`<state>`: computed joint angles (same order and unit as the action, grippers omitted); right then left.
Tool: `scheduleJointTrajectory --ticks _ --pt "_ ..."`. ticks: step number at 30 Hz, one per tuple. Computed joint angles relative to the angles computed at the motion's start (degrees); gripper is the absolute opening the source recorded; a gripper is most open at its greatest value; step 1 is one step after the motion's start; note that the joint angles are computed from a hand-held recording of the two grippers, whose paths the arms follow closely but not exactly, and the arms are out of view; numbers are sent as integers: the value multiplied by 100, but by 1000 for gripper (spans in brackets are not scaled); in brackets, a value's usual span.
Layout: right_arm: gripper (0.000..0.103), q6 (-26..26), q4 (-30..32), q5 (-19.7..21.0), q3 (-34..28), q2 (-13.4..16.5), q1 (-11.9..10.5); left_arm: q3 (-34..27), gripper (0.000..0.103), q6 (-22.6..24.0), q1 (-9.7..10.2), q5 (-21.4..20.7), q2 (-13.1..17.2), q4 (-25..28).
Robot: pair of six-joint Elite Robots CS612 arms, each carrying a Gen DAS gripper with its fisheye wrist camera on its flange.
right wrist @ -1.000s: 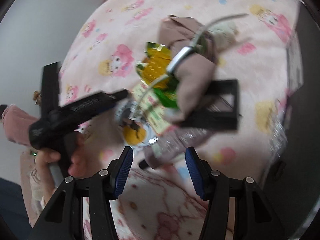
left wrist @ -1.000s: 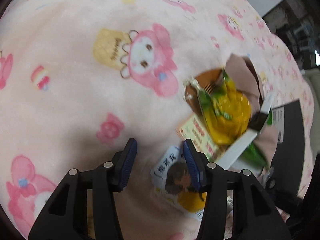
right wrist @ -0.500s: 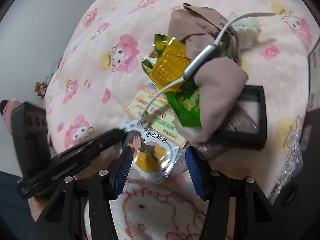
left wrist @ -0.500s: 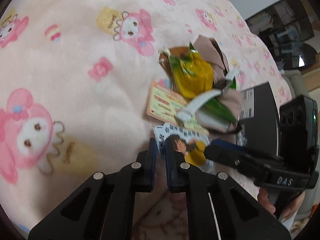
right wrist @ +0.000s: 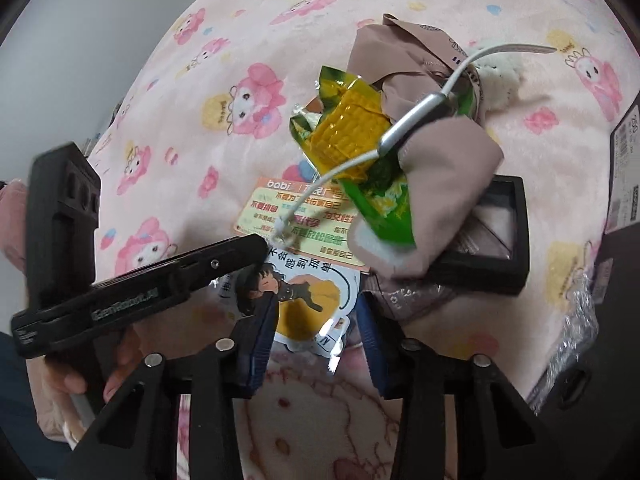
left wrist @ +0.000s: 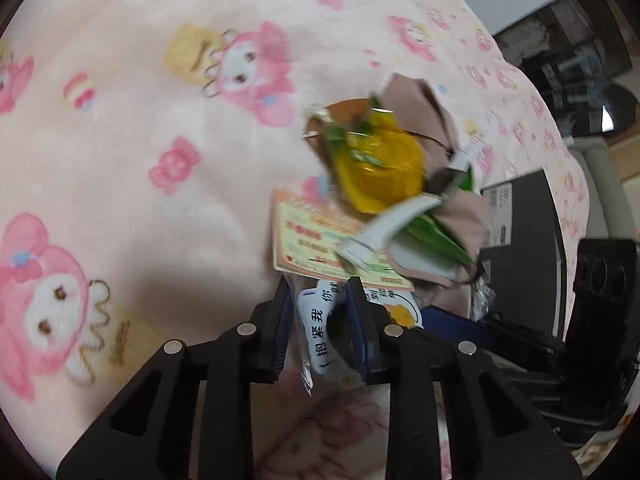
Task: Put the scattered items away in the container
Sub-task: 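Grasp the photo sticker card with the left tool and lift it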
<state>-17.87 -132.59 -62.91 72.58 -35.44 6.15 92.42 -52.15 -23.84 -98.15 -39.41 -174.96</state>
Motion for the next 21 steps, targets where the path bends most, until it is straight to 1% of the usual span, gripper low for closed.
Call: scheduleJointTrajectory --ticks 3,6,8,11,14,17,18,21 --pt "33 163 -188 101 162 -103 -54 149 24 -33 -37 -41 -134 -228" --pt "33 164 -368 471 381 -274 -145 324 22 25 -138 171 -335 -401" --pt "33 140 -552 622 569 -418 -194 387 21 36 -206 290 -437 -525" --pt "33 165 -632 854 797 -595 -281 492 19 104 -328 416 -585 -726" --pt "33 182 -757 1054 1084 -794 -370 474 19 240 -479 424 -650 -828" --pt "33 114 -860 1241 1359 -994 -494 402 19 450 -618 419 -695 -781" --pt "33 128 -947 1275 1459 -1060 -538 375 17 506 -659 399 -699 -788" --pt "33 230 -1157 1392 1728 -1234 -683 258 16 626 -783 379 -700 -731"
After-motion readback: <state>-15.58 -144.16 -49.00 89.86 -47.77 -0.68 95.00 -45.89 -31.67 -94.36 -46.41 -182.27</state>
